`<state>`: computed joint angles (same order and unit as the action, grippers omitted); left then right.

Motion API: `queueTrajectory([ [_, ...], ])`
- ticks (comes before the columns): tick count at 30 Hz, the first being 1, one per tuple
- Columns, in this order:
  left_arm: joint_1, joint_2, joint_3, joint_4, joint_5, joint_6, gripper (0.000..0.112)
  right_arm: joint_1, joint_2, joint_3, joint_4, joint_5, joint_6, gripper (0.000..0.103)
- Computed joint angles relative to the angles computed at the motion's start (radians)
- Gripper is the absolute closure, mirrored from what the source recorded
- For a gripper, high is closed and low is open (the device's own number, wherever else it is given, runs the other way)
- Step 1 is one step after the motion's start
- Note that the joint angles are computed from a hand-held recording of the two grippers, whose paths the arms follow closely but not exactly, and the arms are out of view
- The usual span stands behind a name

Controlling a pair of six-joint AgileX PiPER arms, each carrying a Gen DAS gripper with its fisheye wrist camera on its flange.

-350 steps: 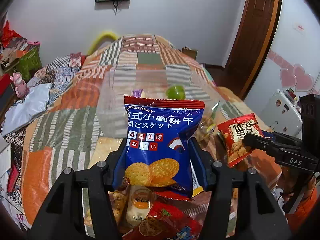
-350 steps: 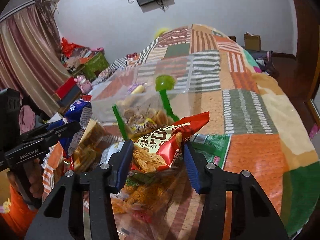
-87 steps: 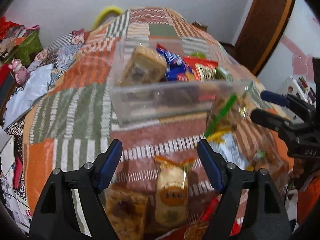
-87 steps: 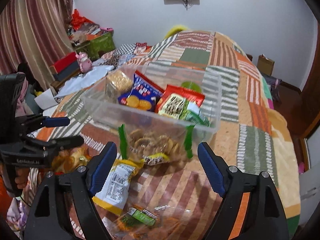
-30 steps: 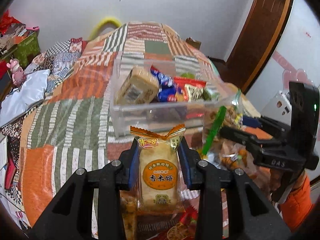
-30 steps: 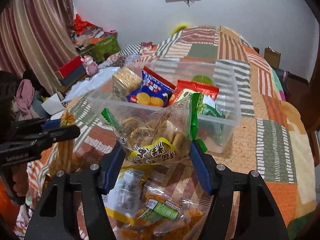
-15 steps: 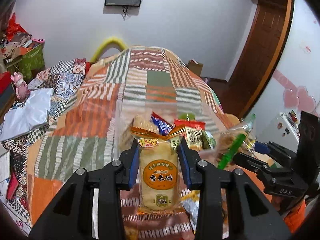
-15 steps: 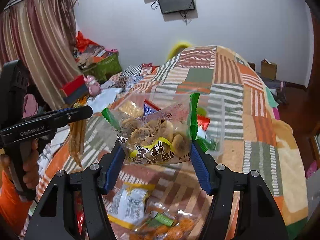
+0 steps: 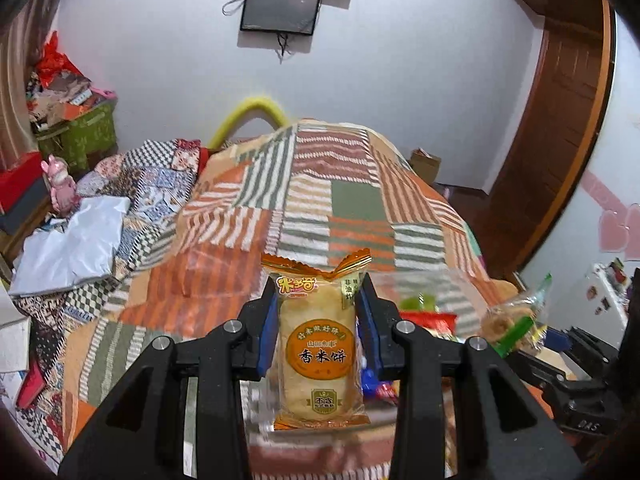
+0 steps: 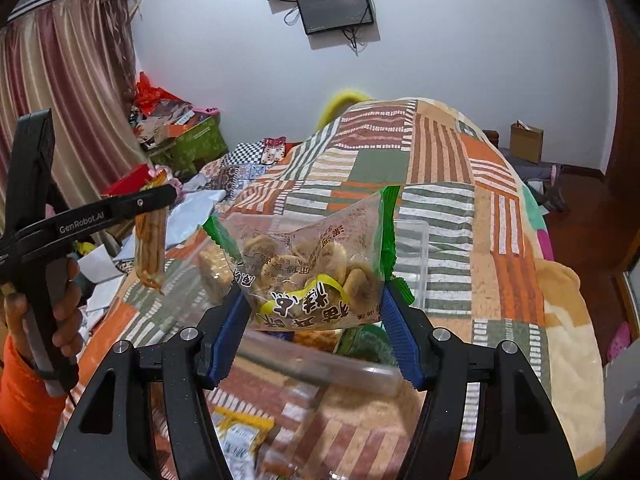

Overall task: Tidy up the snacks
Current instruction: 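Carry the cake packet into the box with the left tool while the right tool drops a cookie bag in, then grasp the peanut snack packet with the left tool while the right tool grasps the orange puffed-snack bag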

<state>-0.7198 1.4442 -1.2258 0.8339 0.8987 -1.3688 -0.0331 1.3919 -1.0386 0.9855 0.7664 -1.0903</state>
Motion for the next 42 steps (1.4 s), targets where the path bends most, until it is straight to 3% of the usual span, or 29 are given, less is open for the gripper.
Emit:
queueTrajectory([
  [16,0.036,0.092,0.086,0.007,-0.077,-0.028,0.076,0.084,0.128,-0.049,-0.125,-0.091,0.095,0.041],
  [21,0.033,0.081,0.114,-0.035,-0.092,-0.004,0.061,0.119,0.119,-0.047,-0.195,-0.127,0.138,0.036],
  [27,-0.016,0.062,0.124,-0.041,-0.052,0.007,0.056,0.124,0.082,-0.020,-0.223,-0.125,0.150,0.025],
  [42,-0.165,-0.080,0.157,-0.065,0.088,-0.050,0.049,-0.021,-0.101,0.092,-0.145,0.014,0.057,0.024],
])
